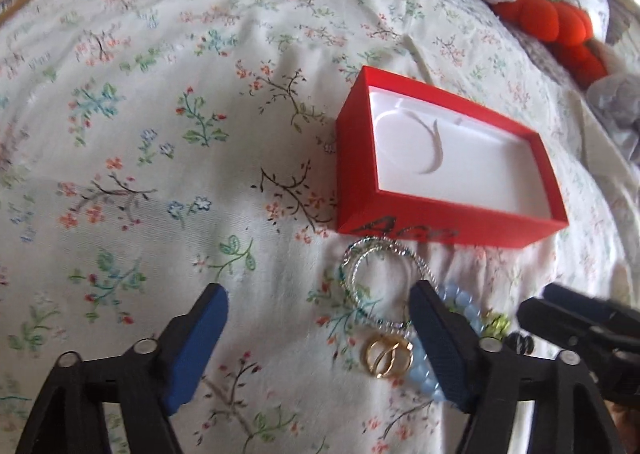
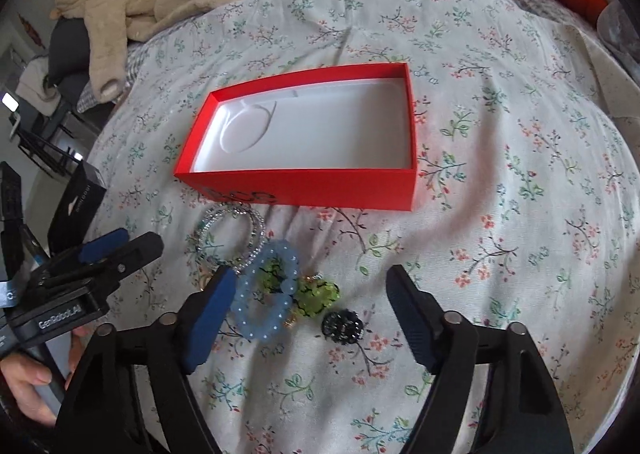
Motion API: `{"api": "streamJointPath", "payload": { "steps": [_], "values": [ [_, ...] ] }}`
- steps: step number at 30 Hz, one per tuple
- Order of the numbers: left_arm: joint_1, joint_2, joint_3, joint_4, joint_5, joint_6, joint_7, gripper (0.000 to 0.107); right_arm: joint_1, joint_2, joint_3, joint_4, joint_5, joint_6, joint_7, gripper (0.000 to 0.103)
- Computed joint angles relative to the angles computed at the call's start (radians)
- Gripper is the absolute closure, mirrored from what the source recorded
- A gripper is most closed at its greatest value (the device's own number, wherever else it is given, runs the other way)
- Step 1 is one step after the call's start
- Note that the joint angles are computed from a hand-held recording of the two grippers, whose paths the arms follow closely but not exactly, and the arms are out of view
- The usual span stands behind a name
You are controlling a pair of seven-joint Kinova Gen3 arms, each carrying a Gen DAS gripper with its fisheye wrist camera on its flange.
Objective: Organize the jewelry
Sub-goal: 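Grasp the thin multicolour beaded bracelet with the left tool while the right tool grasps the silver bracelet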
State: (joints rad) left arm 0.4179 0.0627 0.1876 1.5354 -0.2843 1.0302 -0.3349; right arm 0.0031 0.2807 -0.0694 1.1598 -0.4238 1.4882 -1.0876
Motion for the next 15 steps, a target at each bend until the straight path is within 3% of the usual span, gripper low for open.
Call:
{"api": "streamJointPath", "payload": {
  "steps": [4, 7, 10, 15],
  "values": [
    [-0.034, -0.001, -0.016, 0.043, 0.071, -0.091, -0.019, 0.056, -0.012, 0.03, -0.008, -0.016, -0.007, 0.004, -0.015, 0.048],
    [-0.048, 0.011, -0.02, 0.047, 0.108, -0.126, -0.043, 0.07, -0.024, 0.041, -0.012, -0.025, 0.009, -0.003, -0.018, 0.048],
    [-0.041, 0.039, -0.02, 0.022, 0.104, -0.114, -0.051, 0.077, -0.022, 0.056, -0.011, -0.04, 0.01, 0.004, -0.03, 0.049],
    [-0.007, 0.087, -0.03, -0.029, 0.067, -0.052, -0.039, 0.105, -0.015, 0.076, -0.014, -0.055, 0.007, 0.01, -0.049, 0.049]
  ]
}}
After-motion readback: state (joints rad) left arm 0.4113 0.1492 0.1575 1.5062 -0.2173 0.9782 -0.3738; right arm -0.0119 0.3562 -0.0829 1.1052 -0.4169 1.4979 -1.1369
